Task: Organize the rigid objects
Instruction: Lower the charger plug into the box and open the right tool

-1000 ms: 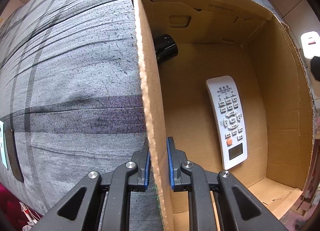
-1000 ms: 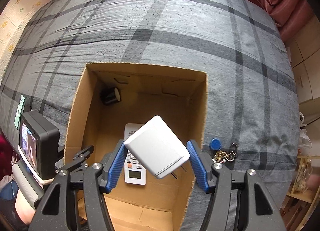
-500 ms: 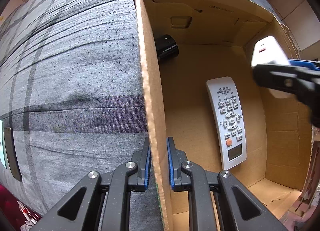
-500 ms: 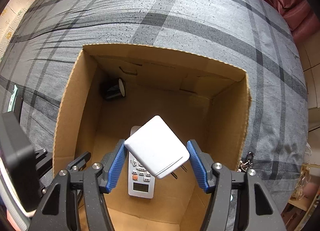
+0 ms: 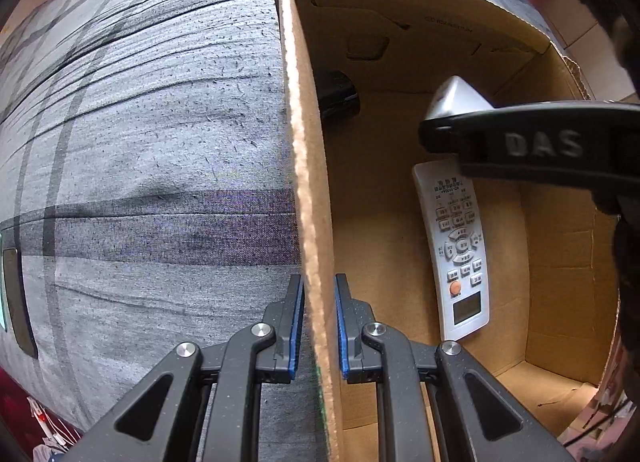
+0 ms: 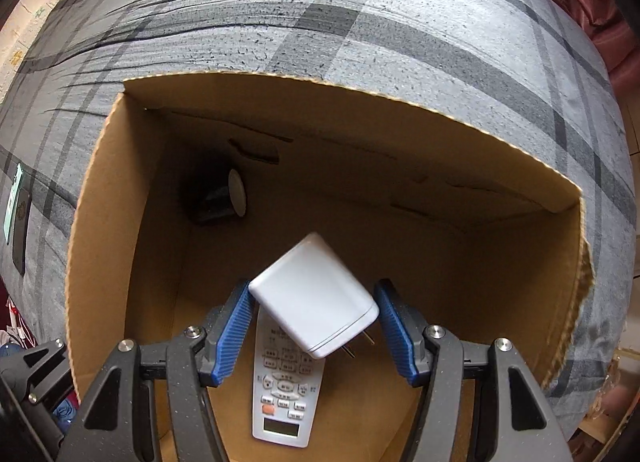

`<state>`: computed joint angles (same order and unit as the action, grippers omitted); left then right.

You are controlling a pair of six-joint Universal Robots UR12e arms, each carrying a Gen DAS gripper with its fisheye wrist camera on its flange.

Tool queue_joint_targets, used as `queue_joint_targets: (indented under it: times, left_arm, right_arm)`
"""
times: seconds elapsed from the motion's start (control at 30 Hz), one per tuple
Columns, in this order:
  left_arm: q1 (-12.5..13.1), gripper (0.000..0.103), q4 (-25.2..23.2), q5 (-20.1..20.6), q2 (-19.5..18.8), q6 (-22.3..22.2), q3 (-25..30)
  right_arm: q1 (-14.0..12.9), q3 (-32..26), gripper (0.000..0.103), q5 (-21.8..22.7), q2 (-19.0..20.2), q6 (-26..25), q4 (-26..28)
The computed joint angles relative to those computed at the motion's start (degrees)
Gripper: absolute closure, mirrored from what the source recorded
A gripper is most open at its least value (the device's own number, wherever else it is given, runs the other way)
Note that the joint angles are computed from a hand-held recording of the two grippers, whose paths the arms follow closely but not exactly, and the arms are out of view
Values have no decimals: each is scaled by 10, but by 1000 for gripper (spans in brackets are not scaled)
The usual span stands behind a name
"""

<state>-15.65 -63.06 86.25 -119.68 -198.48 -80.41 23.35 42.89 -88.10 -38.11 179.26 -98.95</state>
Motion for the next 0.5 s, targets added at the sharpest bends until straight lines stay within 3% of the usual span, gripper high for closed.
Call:
queue_joint_targets:
  times: [0.5]
  left_arm:
    - [0,88,5,1,1,-9,-4]
  right_arm:
    - [-6,-9,35,17,10,-8,2]
